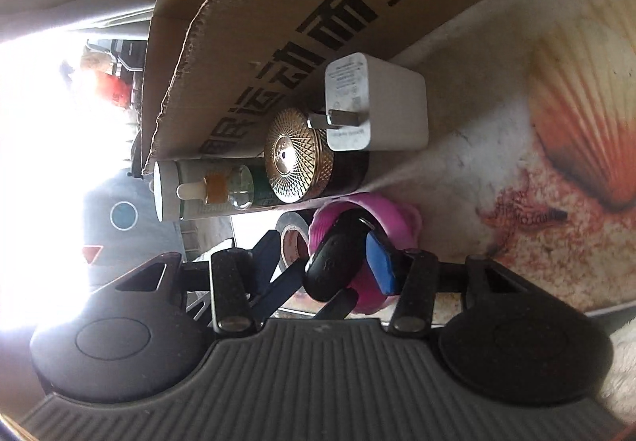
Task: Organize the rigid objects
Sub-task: 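Grasp the second black pen from the pink bowl with the right gripper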
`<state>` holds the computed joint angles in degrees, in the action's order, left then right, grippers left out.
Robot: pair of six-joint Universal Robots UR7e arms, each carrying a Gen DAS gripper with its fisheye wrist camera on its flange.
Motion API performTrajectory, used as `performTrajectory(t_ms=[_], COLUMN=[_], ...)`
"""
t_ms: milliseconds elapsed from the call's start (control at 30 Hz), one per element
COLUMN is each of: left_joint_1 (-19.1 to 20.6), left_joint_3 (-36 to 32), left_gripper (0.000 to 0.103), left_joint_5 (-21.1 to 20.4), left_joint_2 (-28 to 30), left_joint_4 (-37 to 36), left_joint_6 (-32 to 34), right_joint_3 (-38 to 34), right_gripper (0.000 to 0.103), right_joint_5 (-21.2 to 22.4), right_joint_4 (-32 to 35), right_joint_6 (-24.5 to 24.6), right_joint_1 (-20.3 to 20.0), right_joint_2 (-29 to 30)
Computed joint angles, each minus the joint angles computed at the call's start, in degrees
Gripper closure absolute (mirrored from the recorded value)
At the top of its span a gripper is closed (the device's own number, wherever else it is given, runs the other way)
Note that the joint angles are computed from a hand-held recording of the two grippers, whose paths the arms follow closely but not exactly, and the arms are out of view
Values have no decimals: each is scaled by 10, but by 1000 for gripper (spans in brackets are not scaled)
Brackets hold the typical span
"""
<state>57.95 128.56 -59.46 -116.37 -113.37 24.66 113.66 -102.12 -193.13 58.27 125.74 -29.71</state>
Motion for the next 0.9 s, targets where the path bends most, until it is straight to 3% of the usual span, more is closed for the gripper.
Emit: performTrajectory(t_ms=[167,467,900], left_joint_1=[-4,-9,-51], left_joint_3=[4,8,28], left_gripper=[69,77,86], left_joint_5=[6,10,25], left_joint_2=[0,-8,-56], left_joint_4=[-4,-6,-3], left_joint_6=[-1,-11,0], right_joint_3=[-12,-20,50], right_gripper=[65,66,75], right_joint_5=[-3,2,34], right_joint_4=[33,45,-149], right_joint_6=[-16,-8,55], right_joint_1=[9,11,0], right_joint_2=[1,7,27])
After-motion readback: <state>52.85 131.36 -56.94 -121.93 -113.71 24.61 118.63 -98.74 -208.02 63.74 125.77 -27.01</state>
